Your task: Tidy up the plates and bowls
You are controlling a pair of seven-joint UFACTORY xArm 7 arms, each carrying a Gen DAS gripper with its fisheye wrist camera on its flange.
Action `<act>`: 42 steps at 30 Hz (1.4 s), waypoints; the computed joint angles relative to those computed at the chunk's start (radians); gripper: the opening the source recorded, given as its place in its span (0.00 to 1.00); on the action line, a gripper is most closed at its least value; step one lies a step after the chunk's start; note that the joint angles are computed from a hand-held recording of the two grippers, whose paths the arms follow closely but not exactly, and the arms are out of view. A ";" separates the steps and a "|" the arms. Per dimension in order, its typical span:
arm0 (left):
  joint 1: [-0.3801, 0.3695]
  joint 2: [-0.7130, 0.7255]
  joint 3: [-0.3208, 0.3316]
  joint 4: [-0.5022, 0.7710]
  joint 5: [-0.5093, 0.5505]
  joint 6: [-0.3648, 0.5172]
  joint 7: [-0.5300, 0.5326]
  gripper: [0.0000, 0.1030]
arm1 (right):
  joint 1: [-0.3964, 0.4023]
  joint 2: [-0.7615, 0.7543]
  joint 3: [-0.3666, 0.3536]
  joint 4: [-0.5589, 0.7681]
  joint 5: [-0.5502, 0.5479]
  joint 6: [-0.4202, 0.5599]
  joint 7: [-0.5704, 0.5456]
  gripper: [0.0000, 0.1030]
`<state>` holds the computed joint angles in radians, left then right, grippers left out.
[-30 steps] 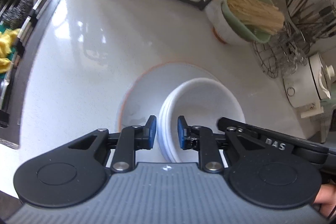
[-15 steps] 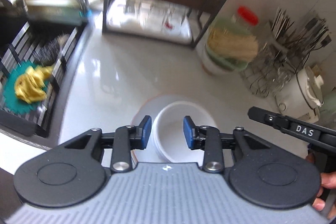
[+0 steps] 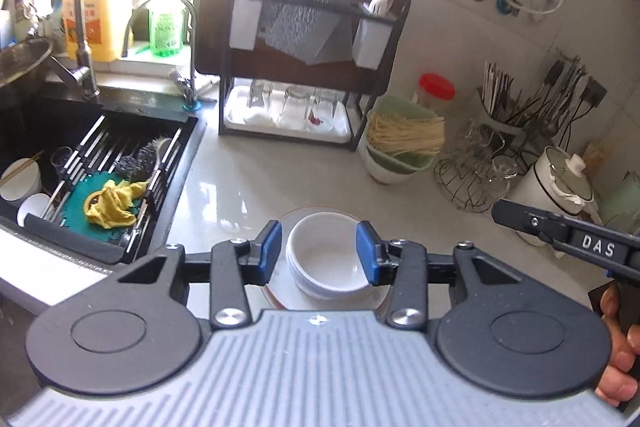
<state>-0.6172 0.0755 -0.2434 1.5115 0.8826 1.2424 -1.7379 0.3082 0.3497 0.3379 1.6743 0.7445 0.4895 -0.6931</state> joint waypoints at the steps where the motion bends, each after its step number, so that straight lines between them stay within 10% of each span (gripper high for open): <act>1: -0.013 0.002 -0.009 0.004 0.006 0.023 -0.027 0.47 | -0.017 -0.035 0.011 -0.043 0.028 -0.006 -0.033 0.16; 3: -0.043 0.005 -0.028 0.012 0.019 0.063 -0.077 0.57 | -0.042 -0.101 0.021 -0.129 0.105 -0.019 -0.114 0.16; 8: -0.139 0.049 -0.057 0.071 0.040 0.203 -0.130 0.74 | -0.038 -0.228 -0.015 -0.305 0.284 -0.064 -0.280 0.64; 18: -0.315 0.139 -0.054 0.163 0.059 0.385 -0.251 0.94 | 0.043 -0.404 -0.141 -0.533 0.531 -0.077 -0.517 0.65; 26: -0.435 0.219 -0.016 0.269 0.062 0.497 -0.250 0.96 | 0.085 -0.482 -0.189 -0.628 0.613 -0.095 -0.600 0.88; 42: -0.480 0.223 0.018 0.285 0.079 0.523 -0.205 0.96 | 0.113 -0.503 -0.201 -0.658 0.707 -0.129 -0.690 0.88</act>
